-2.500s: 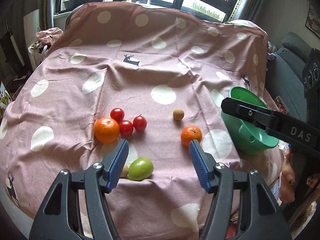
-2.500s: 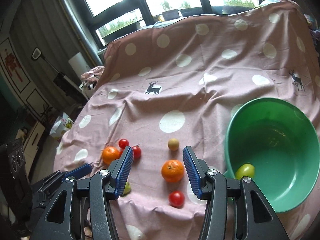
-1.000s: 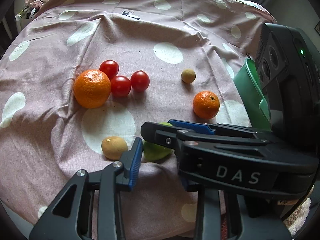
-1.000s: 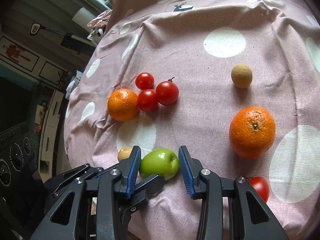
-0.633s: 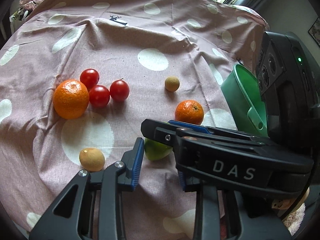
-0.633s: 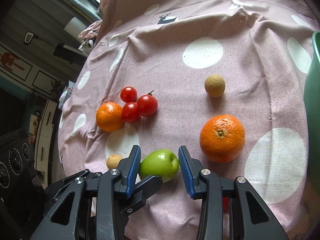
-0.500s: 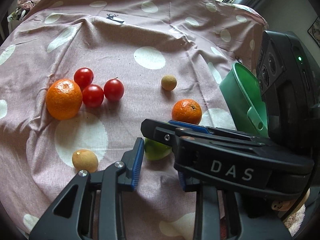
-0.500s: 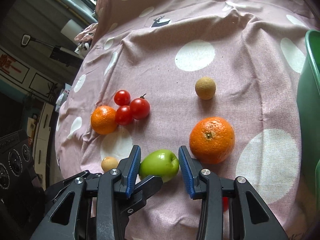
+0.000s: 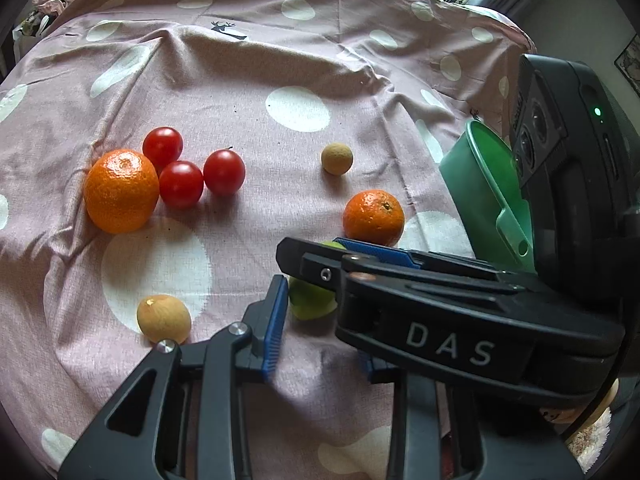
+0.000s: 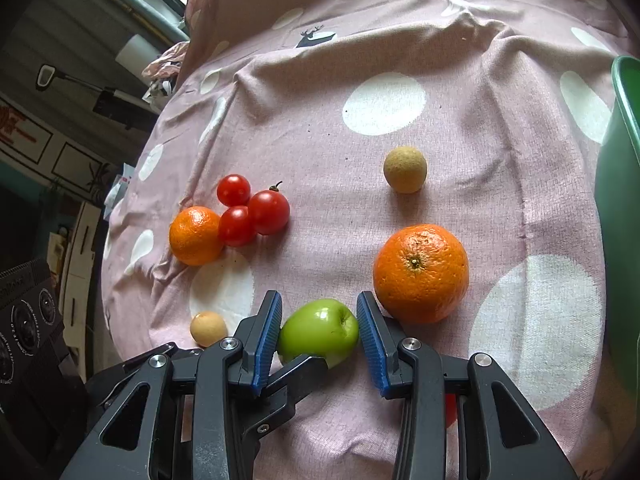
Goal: Organize fruits
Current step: 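Close the right tool's fingers around the green apple, then carry the held green apple with the right tool into the bowl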
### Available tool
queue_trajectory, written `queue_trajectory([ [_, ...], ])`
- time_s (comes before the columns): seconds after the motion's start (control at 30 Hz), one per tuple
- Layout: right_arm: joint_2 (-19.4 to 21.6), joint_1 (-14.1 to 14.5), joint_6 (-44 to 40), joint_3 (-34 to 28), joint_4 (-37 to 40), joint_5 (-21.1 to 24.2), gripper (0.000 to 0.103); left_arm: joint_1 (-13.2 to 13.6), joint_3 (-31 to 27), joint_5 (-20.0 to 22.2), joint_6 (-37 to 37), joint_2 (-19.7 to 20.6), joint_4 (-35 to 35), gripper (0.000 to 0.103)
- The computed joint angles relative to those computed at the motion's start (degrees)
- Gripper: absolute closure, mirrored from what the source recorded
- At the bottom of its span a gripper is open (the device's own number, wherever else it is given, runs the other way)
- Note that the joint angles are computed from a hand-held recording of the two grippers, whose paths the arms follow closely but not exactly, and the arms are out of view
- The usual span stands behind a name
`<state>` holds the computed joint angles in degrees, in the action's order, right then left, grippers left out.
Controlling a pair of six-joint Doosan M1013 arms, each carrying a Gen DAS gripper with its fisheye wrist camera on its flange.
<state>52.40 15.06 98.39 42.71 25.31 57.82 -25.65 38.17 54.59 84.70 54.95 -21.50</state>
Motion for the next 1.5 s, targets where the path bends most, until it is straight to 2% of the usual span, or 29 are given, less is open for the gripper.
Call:
queue_trajectory([
  [0.3,-0.04,0.25,-0.05,-0.09,-1.4,-0.08,0.061,-0.05,0.05,-0.21,0.22,0.03,-0.14,0.071],
  [0.6,-0.33,0.26,0.04,0.39,-1.26,-0.83,0.063,-0.38,1.47,-2.16,-0.12,-0.87,1.15,0.072],
  [0.83,-2.91,0.38,-1.69,3.72,-1.49,-5.25,0.063,-0.73,4.41,-6.27,0.91,-3.12,1.78,0.072],
  [1.17,-8.39,-0.11,-5.75,10.93,1.02,-15.06,0.063,-2.25,7.12,-12.49,3.14,-6.34,4.87,0.072],
  [1.5,-11.84,-0.83,-6.31,15.77,1.67,-22.08,0.063,-3.39,5.28,-13.83,6.57,-6.27,4.97,0.072],
])
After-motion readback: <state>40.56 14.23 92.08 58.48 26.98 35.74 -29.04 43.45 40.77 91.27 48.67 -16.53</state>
